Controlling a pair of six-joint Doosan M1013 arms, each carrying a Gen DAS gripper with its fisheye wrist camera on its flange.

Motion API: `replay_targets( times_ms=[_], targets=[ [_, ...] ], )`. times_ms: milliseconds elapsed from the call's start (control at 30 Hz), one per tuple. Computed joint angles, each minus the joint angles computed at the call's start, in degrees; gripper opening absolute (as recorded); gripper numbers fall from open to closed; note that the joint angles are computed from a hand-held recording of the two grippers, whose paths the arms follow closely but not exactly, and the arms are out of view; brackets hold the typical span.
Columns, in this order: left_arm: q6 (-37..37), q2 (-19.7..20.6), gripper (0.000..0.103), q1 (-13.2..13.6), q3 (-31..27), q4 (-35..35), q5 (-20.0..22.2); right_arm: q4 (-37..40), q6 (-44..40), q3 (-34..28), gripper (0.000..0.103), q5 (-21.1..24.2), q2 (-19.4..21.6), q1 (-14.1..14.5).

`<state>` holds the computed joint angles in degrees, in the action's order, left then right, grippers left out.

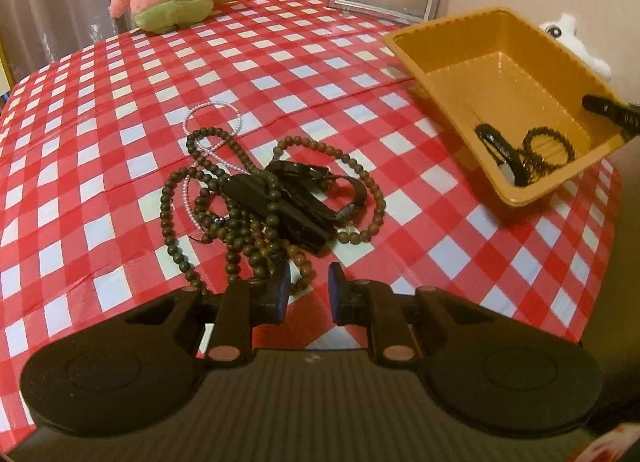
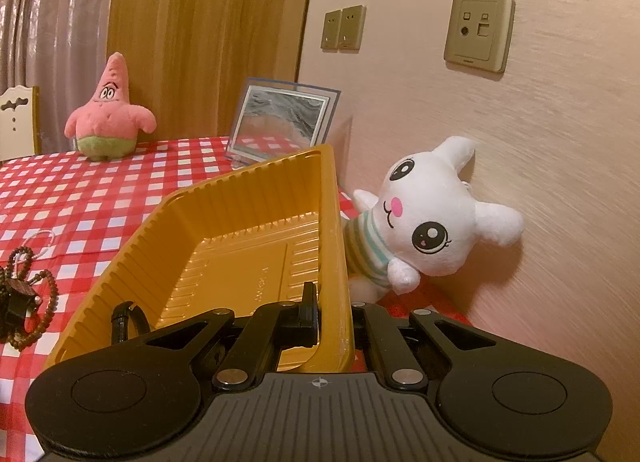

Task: Organize jewelry
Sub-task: 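Grasp another beaded strand from the pile with the left gripper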

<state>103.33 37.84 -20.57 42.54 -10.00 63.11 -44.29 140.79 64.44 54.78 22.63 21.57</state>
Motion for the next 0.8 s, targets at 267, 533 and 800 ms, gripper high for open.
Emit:
replay_targets(
  times_ms=[267,533,800],
  targets=[
    [2.03,0.37,0.016,-0.53,0.49,1.69,-1.29,0.08,-0.07,-0.10,0.004,0.01,0.04,0.00],
    [1.71,0.35,0.016,-0.12,-0.35,0.35,-1.04,0.18,-0.22,-0.19,0.004,0.12,0.09,0.00],
    [-0.62,1.76,0.016,0.00,-2.49,3.04,-3.19,0.17,-0.17,-0.04,0.004,0.06,0.03,-0.10]
  ],
)
